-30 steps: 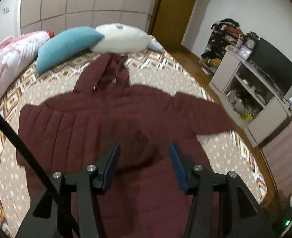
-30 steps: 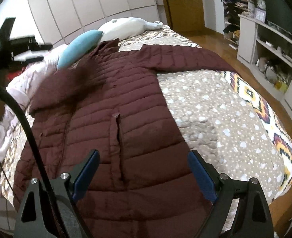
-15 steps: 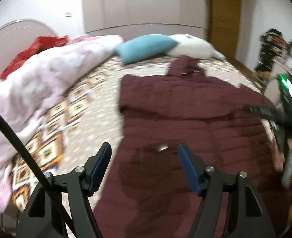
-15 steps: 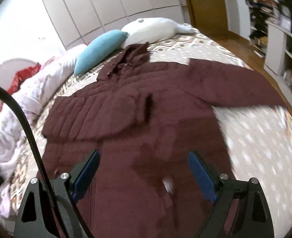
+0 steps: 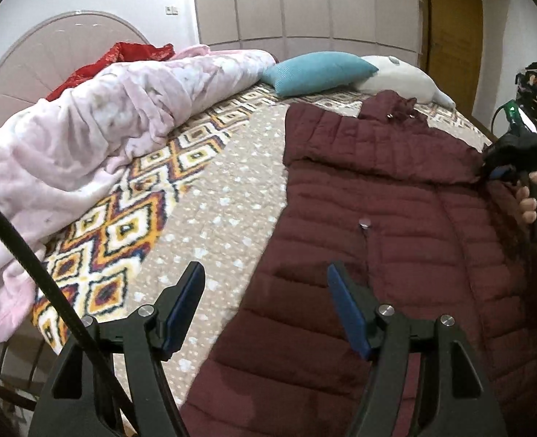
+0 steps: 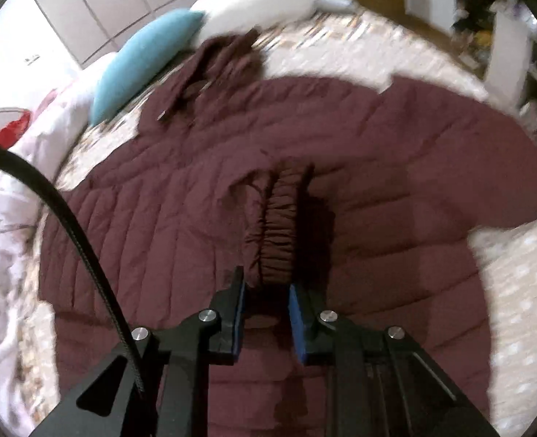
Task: Fold large clothes
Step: 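Grasp the other sleeve cuff with the right tool, then fold the held sleeve across the coat body with the right tool, release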
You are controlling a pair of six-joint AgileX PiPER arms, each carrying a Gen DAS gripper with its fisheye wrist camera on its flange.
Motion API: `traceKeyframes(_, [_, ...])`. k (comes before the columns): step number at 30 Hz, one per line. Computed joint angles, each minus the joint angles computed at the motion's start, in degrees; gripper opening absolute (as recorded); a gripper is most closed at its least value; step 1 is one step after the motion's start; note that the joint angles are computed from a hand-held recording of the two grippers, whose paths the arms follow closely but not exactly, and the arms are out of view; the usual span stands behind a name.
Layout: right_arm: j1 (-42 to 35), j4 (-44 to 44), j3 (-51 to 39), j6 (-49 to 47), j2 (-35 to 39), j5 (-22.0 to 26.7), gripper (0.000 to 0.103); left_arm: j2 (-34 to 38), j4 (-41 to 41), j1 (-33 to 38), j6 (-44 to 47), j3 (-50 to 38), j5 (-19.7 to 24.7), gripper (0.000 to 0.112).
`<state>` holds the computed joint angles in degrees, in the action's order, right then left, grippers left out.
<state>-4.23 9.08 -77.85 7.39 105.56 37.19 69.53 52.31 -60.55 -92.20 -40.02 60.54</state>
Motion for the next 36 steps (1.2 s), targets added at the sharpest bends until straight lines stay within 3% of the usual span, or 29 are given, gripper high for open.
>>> traceKeyframes(4, [-2.93,-3.96,0.59,2.94,1.59,0.14,0.023,2.09,-0.90,-1.44,-0.37,-1.53,-1.27,0.069])
traceKeyframes(6, [-6.25,3.56,2.76,-4.74,0.51,-1.21,0.025,2.79,-1.17,-2.55,-0.28,-2.54,-0.75,0.069])
traceKeyframes(8, [-10.97,11.50,5.11,-13.23,-1.62,-2.16,0.034,3.28,-1.27,-3.75,-0.17,-3.60,0.15,0.069])
traceKeyframes(9, [-12.56,13.27,6.25,-15.47,-2.55,-2.91,0.049,3.42,-1.45,-4.07,0.02,-4.05,0.35,0.069])
traceKeyframes(10, [-14.97,14.64,7.82,-17.61,-3.96,-4.50,0.055,3.43,-1.70,-4.24,0.19,-4.42,0.26,0.069])
traceKeyframes(12, [-21.35,19.83,8.98,-25.00,-4.91,-5.76,0.060,3.65,-2.41,-4.67,0.48,-5.28,0.33,0.069])
traceKeyframes(16, [-38.47,28.02,1.84,-33.33,2.40,2.13,0.060,5.25,-4.25,-4.62,1.33,-6.75,-0.25,0.069])
traceKeyframes(22, [-55.26,36.50,-18.04,-30.64,19.98,15.43,0.060,9.50,-6.87,-3.11,4.29,-10.97,0.46,0.069])
traceKeyframes(23, [-57.56,40.67,-22.54,-30.52,23.96,19.53,0.060,10.33,-7.15,-2.64,4.81,-11.86,0.64,0.069])
traceKeyframes(25, [-58.74,43.56,-29.07,-28.30,28.51,23.08,0.060,11.68,-7.68,-1.61,5.58,-13.19,0.62,0.069])
traceKeyframes(30, [-55.61,36.46,-50.21,-14.17,39.94,26.48,0.062,13.93,-9.16,0.99,6.84,-14.81,-0.21,0.069])
traceKeyframes(32, [-55.18,33.38,-52.61,-11.16,41.09,26.18,0.053,14.46,-9.70,1.86,7.45,-14.85,-0.71,0.069])
traceKeyframes(33, [-54.54,32.26,-51.74,-10.74,40.44,25.44,0.035,14.65,-9.70,1.97,7.54,-14.84,-0.71,0.069])
traceKeyframes(34, [-54.16,31.26,-53.17,-9.98,40.71,25.50,0.024,14.71,-9.51,2.13,7.64,-14.67,-0.80,0.069])
traceKeyframes(36, [-52.79,29.39,-53.20,-10.09,38.42,24.46,0.017,14.44,-9.18,2.54,7.67,-14.04,-1.33,0.069])
